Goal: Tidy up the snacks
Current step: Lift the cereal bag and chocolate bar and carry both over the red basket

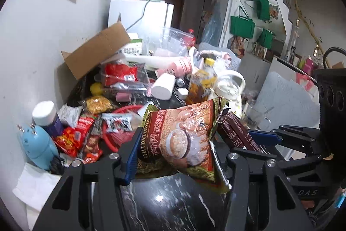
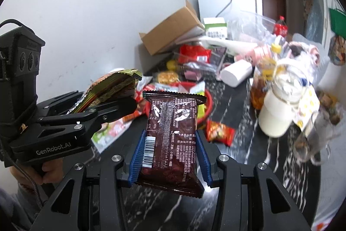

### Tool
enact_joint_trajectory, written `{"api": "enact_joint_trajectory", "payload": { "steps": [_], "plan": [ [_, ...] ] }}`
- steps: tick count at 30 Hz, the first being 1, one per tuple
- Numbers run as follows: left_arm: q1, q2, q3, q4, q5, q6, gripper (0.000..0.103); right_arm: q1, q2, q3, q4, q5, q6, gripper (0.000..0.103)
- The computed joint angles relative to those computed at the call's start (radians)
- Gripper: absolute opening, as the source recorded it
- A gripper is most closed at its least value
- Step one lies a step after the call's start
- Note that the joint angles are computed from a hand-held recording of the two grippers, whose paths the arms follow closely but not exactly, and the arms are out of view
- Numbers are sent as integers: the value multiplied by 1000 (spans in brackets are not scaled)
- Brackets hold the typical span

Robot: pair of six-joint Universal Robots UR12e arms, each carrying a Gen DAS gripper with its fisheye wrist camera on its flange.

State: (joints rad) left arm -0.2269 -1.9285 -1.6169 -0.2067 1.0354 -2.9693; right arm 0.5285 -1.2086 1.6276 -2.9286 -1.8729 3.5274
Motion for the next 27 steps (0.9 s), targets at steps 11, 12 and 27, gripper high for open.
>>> {"api": "enact_joint_trajectory", "payload": {
  "steps": [11,12,27],
  "plan": [
    [4,-75,118,15,43,-46,53,-43,48,-96,24,10,-75,45],
    [3,-80,128,13,46,-48,53,-46,53,-105,29,11,-81,45],
    [-12,-207,282,-90,129,-64,53,-106,152,-227,71,73,-92,45]
  ]
}}
